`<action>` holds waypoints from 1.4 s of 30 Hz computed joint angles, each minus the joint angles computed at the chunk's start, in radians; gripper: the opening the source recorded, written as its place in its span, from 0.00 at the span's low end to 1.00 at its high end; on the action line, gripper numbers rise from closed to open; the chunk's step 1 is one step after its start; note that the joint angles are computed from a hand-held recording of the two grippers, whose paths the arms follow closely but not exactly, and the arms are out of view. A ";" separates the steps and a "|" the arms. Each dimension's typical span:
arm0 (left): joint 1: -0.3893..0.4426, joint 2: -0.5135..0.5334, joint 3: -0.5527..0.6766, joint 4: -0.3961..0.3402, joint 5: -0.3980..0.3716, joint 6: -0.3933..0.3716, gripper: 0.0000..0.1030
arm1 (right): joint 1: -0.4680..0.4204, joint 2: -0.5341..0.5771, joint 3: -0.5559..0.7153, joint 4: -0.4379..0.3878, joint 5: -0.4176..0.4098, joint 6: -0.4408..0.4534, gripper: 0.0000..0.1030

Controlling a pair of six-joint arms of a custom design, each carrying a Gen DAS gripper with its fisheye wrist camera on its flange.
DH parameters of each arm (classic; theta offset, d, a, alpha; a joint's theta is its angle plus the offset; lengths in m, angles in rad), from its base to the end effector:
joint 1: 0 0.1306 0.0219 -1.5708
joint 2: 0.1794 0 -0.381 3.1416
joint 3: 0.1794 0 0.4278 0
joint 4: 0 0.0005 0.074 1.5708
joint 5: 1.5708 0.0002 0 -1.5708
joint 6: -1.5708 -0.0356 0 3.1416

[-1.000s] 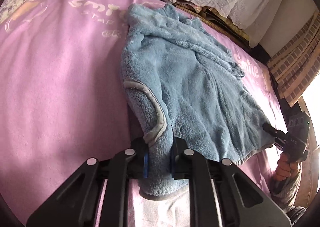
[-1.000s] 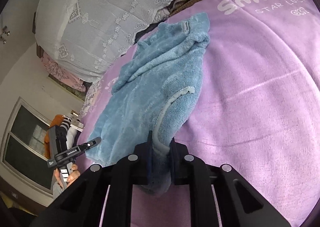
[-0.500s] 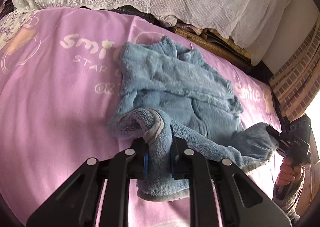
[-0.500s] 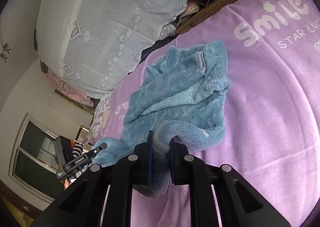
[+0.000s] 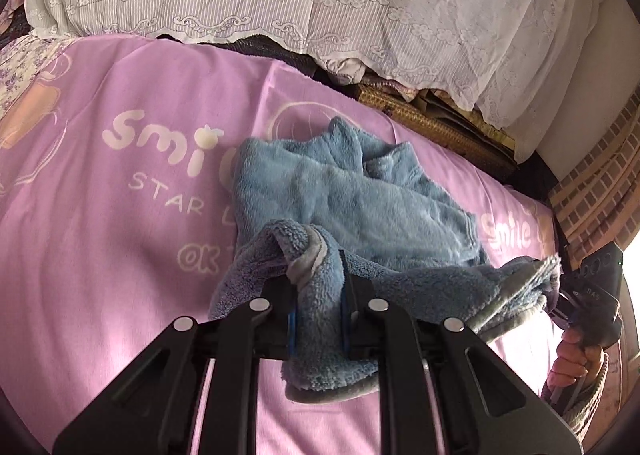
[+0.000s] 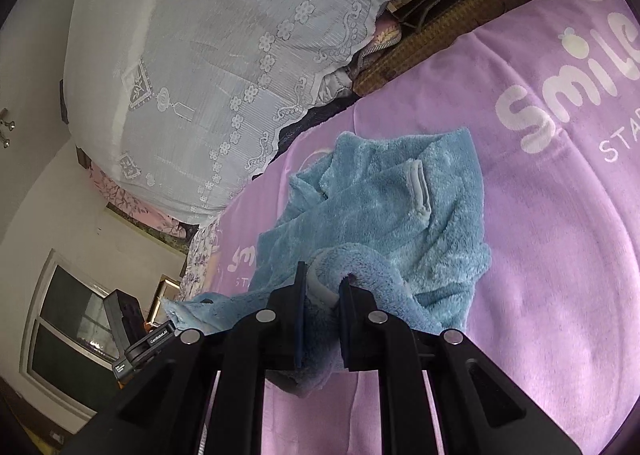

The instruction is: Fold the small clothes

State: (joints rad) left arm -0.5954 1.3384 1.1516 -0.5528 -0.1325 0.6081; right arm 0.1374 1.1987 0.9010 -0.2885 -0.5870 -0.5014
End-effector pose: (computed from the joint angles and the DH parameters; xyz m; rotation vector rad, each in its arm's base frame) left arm 0.4185 -0.2784 0.3578 -0.0836 2.3457 -0.4578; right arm 0.4373 0.0799 0.3216 0.0472 2.2136 0.9952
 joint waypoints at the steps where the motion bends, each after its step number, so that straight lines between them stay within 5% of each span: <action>1: 0.003 0.007 0.007 0.004 0.001 0.000 0.14 | 0.002 0.011 0.009 0.006 0.008 0.000 0.13; 15: 0.082 0.179 0.192 -0.013 0.003 0.039 0.14 | 0.015 0.201 0.182 0.128 0.108 -0.090 0.13; 23: 0.132 0.309 0.278 -0.010 0.054 0.117 0.14 | -0.014 0.371 0.283 0.199 0.081 -0.255 0.14; 26: 0.134 0.354 0.283 0.008 0.050 0.144 0.18 | -0.012 0.424 0.302 0.171 0.122 -0.232 0.15; 30: 0.124 0.339 0.246 0.058 0.031 0.099 0.19 | -0.027 0.436 0.302 0.188 0.067 -0.241 0.21; 33: 0.129 0.286 0.189 0.123 0.086 0.098 0.29 | -0.017 0.394 0.284 0.163 0.071 -0.187 0.43; 35: 0.140 0.256 0.156 0.161 0.143 0.122 0.39 | -0.004 0.357 0.277 0.113 0.085 -0.125 0.46; 39: 0.146 0.213 0.118 0.199 0.143 0.142 0.41 | 0.030 0.269 0.256 0.028 0.153 0.033 0.48; 42: 0.147 0.194 0.103 0.210 0.145 0.138 0.43 | 0.051 0.226 0.234 0.016 0.131 0.105 0.48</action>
